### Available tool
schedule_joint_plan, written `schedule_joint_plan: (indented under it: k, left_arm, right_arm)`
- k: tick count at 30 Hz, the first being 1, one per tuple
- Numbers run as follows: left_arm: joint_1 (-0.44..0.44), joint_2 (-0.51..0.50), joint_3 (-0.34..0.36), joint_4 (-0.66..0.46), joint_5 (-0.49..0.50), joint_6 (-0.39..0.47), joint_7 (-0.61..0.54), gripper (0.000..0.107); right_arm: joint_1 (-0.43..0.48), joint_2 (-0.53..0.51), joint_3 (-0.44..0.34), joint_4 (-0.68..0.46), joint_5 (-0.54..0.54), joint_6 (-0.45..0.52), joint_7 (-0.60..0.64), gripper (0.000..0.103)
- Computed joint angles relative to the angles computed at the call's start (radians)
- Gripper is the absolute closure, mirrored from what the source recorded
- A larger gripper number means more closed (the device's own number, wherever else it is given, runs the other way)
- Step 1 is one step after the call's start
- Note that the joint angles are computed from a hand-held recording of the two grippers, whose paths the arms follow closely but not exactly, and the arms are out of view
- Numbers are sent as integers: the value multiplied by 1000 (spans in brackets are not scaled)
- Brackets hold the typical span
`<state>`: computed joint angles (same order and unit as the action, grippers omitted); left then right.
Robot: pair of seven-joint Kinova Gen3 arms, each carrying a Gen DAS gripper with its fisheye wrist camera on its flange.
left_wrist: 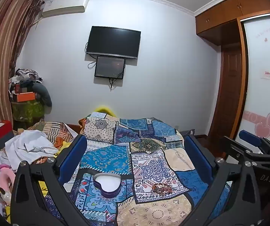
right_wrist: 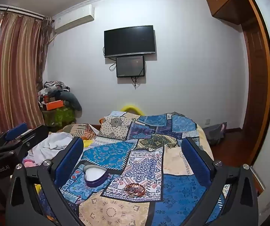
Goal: Organize jewelry
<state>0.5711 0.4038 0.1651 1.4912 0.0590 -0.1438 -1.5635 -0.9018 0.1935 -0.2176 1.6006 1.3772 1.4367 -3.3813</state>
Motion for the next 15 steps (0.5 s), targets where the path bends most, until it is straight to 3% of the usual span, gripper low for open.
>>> schedule_joint_plan:
  k: [10, 15]
  left_arm:
    - [19, -4, -18, -20, 5, 33, -12, 4]
    - [69, -25, -73, -20, 32, 46, -20, 4]
  right_arm:
    - [3, -8, -2, 8, 5, -4, -3, 0]
    - [4, -3, -4, 0, 3, -5, -2, 0]
